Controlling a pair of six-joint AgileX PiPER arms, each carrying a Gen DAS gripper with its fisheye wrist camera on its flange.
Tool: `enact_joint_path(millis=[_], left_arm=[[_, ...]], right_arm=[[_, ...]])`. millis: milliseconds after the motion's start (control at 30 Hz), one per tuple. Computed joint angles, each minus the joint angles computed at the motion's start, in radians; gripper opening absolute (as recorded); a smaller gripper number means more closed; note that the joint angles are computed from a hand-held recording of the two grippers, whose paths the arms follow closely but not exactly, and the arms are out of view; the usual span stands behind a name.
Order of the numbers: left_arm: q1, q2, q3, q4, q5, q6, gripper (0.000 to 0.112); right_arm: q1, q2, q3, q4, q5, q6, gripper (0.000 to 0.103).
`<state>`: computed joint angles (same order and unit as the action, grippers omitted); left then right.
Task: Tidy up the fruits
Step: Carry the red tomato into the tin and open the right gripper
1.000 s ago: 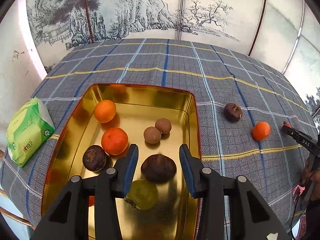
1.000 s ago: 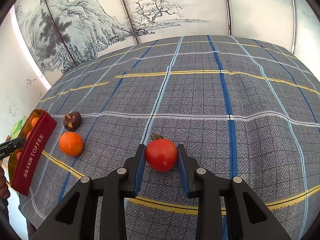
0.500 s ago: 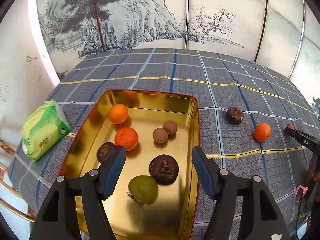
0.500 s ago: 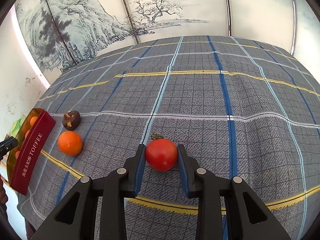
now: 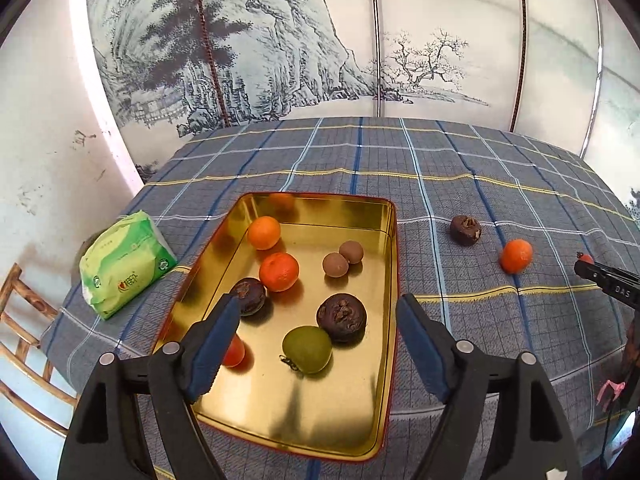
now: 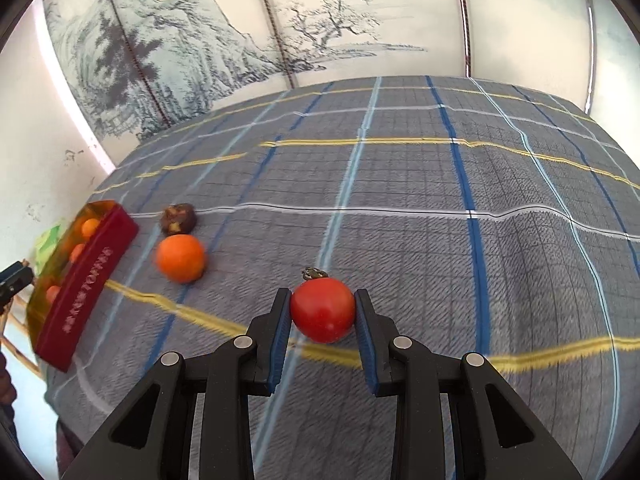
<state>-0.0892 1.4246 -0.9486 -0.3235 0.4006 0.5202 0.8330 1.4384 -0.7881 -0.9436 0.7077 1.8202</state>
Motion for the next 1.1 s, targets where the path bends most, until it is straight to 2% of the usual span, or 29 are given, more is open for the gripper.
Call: enact_joint_path(millis=[200,300,400,533,633,767,900,1000,1100], left_arm=[[0.027,-0.041,0.035,-0.062,0.008,0.060,0.083],[0.053,-0.060,0.051,-0.086,0.017,0.082,0.093],[0.100,-0.080,0.064,-0.156,0.038,0.148,0.095],[0.174,-0.093,0.054,-0.210,0.107,0.183,0.101],[0.245,-0.116,0.063,-0.310,0.143,0.260,0.102],[0.360,-0.124,0.049,-0.410,0.257,0.315,0.102],[0.490,-0.147,0.086,-0.590,0.326,0.523,0.102],[0.535,-0.153,0.096,-0.610,0.328,0.581,0.102],[0.581,-0.166,0.132,-0.681,0.297,0.660,0.102]], right_arm=[[0.106,-0.010,-0.068,0.008,0.071,0.002,0.032],[0.154,0.009,-0.121,0.009,0.098,-0.008,0.032],[0.197,0.034,-0.179,0.007,0.121,-0.026,0.032],[0.233,0.069,-0.254,0.012,0.121,-0.061,0.032],[0.253,0.097,-0.304,0.019,0.123,-0.087,0.032],[0.274,0.154,-0.393,0.040,0.124,-0.147,0.032],[0.276,0.227,-0.504,0.078,0.109,-0.239,0.032],[0.277,0.289,-0.599,0.114,0.099,-0.323,0.032],[0.276,0.357,-0.705,0.156,0.089,-0.416,0.032]])
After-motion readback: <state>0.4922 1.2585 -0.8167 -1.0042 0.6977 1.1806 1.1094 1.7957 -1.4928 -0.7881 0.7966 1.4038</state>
